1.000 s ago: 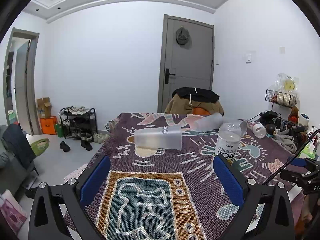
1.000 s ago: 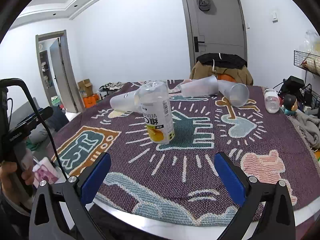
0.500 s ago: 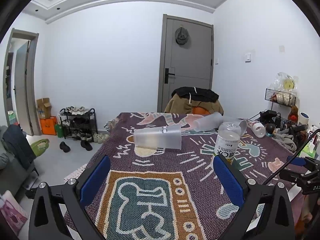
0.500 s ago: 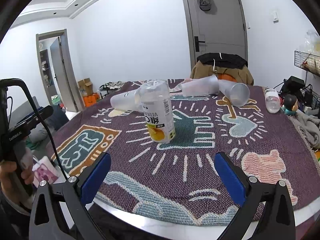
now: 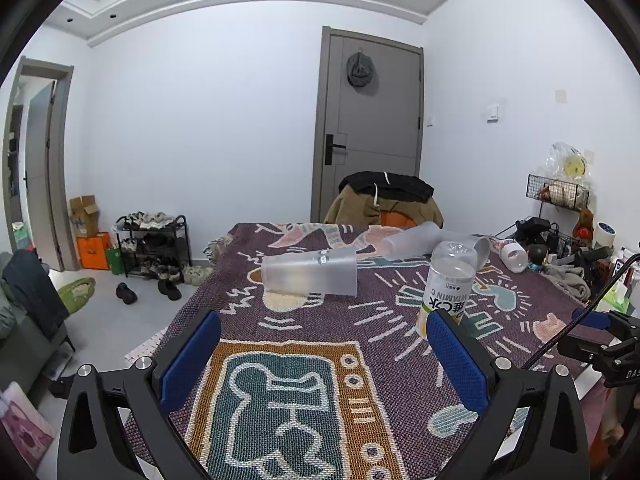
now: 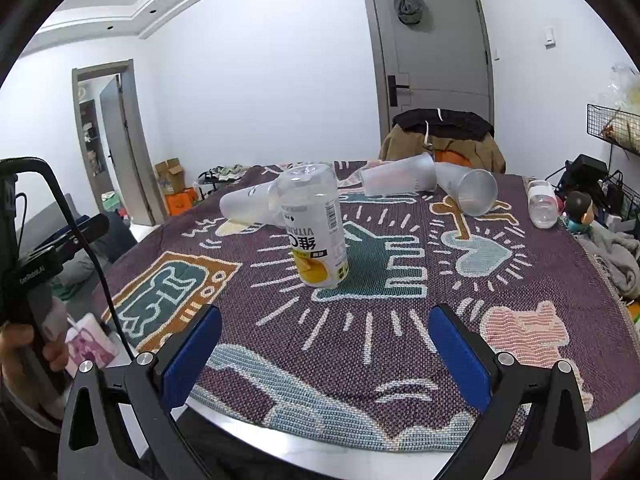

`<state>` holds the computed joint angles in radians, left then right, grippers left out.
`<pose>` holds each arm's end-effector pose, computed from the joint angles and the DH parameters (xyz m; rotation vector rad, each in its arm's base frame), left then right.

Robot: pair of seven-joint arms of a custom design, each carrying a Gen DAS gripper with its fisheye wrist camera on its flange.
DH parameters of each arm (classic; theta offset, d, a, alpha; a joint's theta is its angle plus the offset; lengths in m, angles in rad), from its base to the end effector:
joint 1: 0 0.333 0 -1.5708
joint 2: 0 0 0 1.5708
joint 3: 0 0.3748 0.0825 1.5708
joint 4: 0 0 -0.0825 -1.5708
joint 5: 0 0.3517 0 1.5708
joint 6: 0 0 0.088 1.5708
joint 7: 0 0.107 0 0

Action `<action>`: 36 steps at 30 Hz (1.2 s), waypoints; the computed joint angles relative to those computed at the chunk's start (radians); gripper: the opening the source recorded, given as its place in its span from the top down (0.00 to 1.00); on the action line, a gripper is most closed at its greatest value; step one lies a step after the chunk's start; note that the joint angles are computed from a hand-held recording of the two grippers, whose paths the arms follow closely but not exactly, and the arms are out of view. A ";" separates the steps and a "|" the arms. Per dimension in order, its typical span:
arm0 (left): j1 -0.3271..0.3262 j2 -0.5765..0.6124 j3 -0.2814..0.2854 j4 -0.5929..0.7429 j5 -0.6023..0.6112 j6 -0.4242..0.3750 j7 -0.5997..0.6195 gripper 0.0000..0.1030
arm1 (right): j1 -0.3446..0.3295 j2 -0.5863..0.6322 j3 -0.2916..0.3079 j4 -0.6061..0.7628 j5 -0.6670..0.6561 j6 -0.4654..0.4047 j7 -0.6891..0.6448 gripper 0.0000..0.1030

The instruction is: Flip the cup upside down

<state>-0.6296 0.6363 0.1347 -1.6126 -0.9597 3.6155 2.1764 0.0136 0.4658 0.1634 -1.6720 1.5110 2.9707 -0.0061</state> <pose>0.6564 -0.2682 0.4623 -1.4560 1.4781 -1.1314 0.6897 0.0331 0.4486 -1.7411 1.3108 -0.6082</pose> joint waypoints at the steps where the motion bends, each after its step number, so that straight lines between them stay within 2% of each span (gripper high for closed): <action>1: 0.000 0.000 -0.001 0.000 -0.001 -0.001 0.000 0.00 | 0.001 0.001 -0.002 0.000 -0.005 -0.001 0.004 0.00; 14: 0.020 -0.014 -0.024 -0.016 0.032 0.003 -0.028 0.00 | 0.004 -0.001 -0.005 0.004 0.011 0.003 -0.015 0.00; 31: -0.016 -0.013 0.022 -0.016 0.030 -0.017 -0.045 0.00 | 0.007 0.000 -0.009 0.004 0.020 0.007 -0.019 0.00; 36: -0.010 -0.015 0.013 -0.020 0.037 -0.010 -0.046 0.00 | 0.009 0.002 -0.009 0.003 0.004 0.014 -0.005 0.00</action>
